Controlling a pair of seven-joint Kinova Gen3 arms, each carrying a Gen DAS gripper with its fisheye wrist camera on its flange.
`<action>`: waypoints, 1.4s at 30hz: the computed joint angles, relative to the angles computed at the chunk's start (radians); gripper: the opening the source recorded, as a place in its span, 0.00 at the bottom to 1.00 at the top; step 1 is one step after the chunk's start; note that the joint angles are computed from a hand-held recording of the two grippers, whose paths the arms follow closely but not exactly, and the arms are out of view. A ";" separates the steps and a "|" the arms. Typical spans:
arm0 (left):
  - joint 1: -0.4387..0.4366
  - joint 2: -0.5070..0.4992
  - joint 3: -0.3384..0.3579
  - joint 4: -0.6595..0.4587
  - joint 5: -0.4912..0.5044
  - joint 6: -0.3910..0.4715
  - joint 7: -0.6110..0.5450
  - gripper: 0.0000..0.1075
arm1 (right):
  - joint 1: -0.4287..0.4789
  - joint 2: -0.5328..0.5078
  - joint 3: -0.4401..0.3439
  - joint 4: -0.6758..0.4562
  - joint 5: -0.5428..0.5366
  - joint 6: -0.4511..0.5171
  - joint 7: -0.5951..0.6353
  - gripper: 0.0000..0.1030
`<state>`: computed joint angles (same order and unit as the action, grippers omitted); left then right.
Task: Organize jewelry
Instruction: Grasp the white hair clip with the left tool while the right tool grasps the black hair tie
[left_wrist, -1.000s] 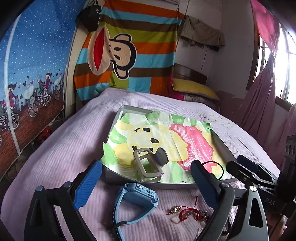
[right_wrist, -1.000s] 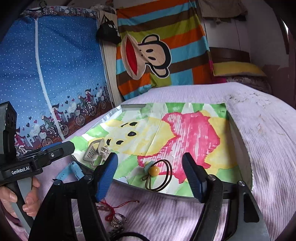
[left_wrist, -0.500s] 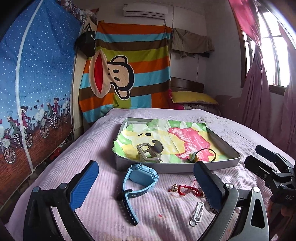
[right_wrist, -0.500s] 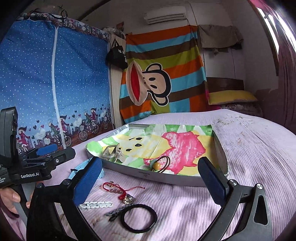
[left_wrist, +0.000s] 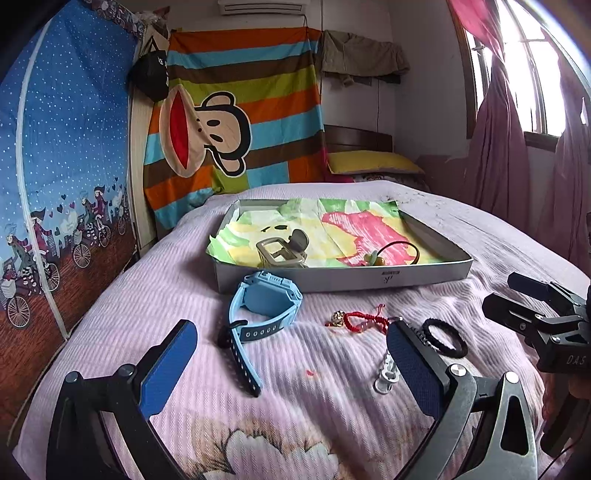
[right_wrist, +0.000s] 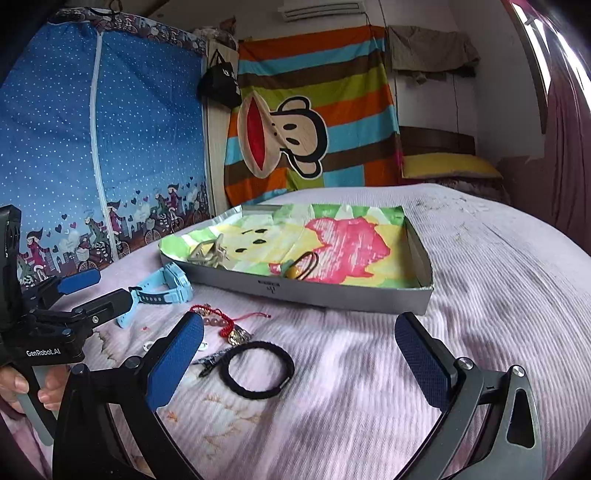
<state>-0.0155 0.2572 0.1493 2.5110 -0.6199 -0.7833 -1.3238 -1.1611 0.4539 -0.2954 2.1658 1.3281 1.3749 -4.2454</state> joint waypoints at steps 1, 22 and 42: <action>0.000 0.001 0.000 0.001 -0.005 0.005 -0.001 0.96 | 0.008 -0.003 -0.002 0.004 -0.005 -0.018 -0.008 0.99; -0.024 0.004 0.029 -0.025 -0.254 0.081 0.019 0.67 | 0.120 -0.006 0.009 0.043 0.091 -0.299 0.006 0.42; -0.041 0.024 0.065 -0.086 -0.423 0.134 0.180 0.20 | 0.204 -0.024 0.017 0.042 0.112 -0.428 0.037 0.20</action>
<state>-0.0562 0.2808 0.2145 2.4248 -1.0430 -0.6492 -1.1439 -0.9566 0.4296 -0.2782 2.2076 1.4401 0.9470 -4.2086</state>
